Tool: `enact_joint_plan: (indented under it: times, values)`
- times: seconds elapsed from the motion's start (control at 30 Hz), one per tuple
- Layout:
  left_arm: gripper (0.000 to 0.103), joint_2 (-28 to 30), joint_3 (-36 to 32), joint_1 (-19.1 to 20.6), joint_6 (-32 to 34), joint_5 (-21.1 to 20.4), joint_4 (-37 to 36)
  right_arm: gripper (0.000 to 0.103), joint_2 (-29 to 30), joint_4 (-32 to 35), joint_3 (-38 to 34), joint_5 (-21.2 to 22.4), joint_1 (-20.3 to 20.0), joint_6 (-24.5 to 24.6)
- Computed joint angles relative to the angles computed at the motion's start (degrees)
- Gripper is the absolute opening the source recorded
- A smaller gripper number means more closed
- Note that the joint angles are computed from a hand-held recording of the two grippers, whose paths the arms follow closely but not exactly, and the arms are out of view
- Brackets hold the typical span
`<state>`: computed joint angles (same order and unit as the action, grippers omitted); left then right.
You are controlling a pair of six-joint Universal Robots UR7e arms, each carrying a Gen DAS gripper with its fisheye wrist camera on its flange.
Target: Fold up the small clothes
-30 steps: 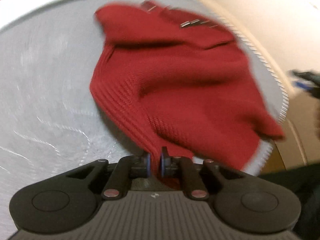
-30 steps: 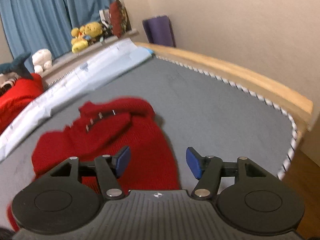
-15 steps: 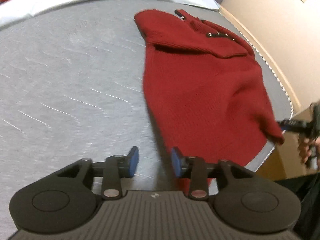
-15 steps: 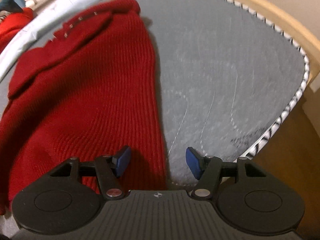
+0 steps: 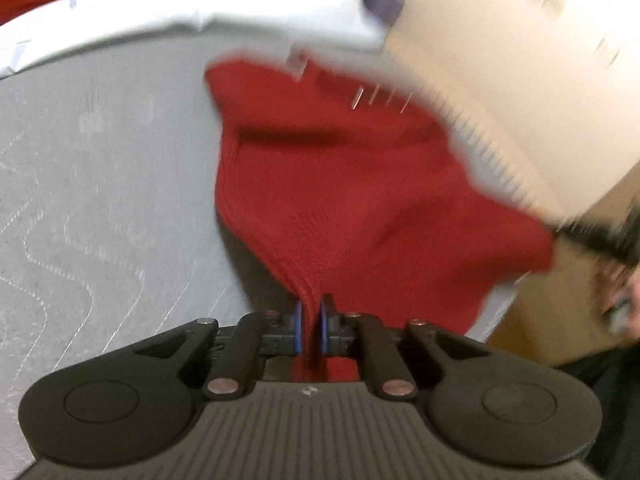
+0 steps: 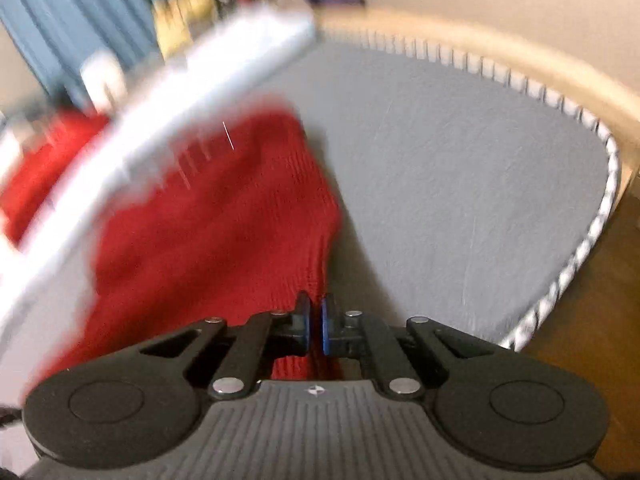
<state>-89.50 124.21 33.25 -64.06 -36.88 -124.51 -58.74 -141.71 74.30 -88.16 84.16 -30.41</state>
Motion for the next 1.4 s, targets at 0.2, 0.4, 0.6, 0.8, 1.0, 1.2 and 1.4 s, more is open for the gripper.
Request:
enact_joint_plan:
  times: [0.2,0.4,0.6,0.8,1.0,1.2,1.4]
  values:
    - [0.008,-2.5,-1.0,0.9,-8.1,-6.8,16.8,0.005,0.9,2.8,0.2,-9.1,-0.8,0.5]
    - [0.022,1.4,-3.7,5.1,-10.7,-11.8,23.9,0.024,4.8,-1.9,1.0,-21.5,1.4,-5.1]
    - [0.058,6.5,-4.1,7.5,-3.1,-13.9,12.4,0.06,7.4,-2.7,-0.2,-25.1,1.3,-8.2]
    - [0.006,10.5,-7.0,8.2,-1.1,-15.2,18.0,0.018,7.5,-2.5,0.2,-22.1,1.3,-13.1]
    - [0.005,10.4,-9.3,5.8,-4.8,-14.0,25.3,0.005,6.8,2.9,-2.8,-23.4,1.1,-6.9]
    - [0.017,12.3,-13.4,1.2,-13.2,-8.0,35.8,0.021,3.6,-9.4,3.0,-18.3,2.5,-7.9]
    - [0.065,15.6,-23.0,-8.4,-32.6,8.6,60.5,0.038,-1.2,-16.9,8.6,-7.4,2.6,-11.1]
